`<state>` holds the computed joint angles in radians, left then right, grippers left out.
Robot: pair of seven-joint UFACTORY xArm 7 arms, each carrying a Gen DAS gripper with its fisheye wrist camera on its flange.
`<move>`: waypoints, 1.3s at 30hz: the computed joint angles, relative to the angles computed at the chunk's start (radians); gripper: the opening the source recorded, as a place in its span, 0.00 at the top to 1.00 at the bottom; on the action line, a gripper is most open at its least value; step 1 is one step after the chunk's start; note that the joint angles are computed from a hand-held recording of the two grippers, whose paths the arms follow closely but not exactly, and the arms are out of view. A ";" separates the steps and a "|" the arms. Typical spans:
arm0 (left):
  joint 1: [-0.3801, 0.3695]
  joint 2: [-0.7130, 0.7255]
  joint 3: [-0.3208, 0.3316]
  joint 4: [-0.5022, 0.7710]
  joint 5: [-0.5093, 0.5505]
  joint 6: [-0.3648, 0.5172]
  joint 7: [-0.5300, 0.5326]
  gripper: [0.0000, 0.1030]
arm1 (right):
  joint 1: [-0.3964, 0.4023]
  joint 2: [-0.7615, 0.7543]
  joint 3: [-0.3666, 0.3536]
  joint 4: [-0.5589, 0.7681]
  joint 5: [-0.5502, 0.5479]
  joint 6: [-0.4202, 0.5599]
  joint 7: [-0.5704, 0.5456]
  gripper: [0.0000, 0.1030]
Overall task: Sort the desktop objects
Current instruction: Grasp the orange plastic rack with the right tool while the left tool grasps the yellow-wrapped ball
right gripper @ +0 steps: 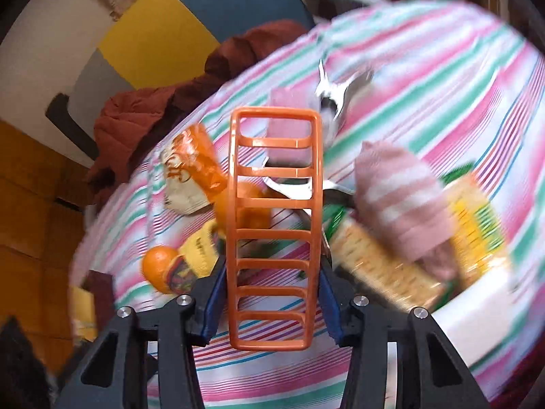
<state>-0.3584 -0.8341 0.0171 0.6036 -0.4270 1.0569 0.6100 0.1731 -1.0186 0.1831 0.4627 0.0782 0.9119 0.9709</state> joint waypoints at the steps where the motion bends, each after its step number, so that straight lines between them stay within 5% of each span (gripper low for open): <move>1: -0.011 0.017 -0.011 0.006 -0.006 -0.009 0.003 0.31 | -0.011 -0.003 0.008 0.008 -0.018 0.025 0.000 0.52; 15: -0.096 0.183 -0.111 0.015 0.032 -0.188 0.005 0.34 | -0.020 -0.063 -0.042 -0.053 0.040 0.027 0.006 0.52; 18: -0.092 0.202 -0.117 0.013 0.055 -0.207 -0.018 0.56 | -0.023 -0.050 -0.040 -0.046 0.037 0.022 -0.001 0.52; 24: -0.079 0.192 -0.026 0.024 -0.021 -0.133 -0.010 0.68 | -0.026 -0.041 -0.036 -0.046 0.035 -0.001 0.000 0.52; 39: 0.022 -0.043 0.068 -0.111 -0.069 0.025 0.023 0.70 | 0.023 0.005 -0.018 -0.026 0.031 -0.064 -0.037 0.52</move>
<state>-0.3367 -0.8768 0.0848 0.4925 -0.4957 1.0816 0.6328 0.1957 -1.0133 0.1656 0.4371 0.1097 0.8474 0.9336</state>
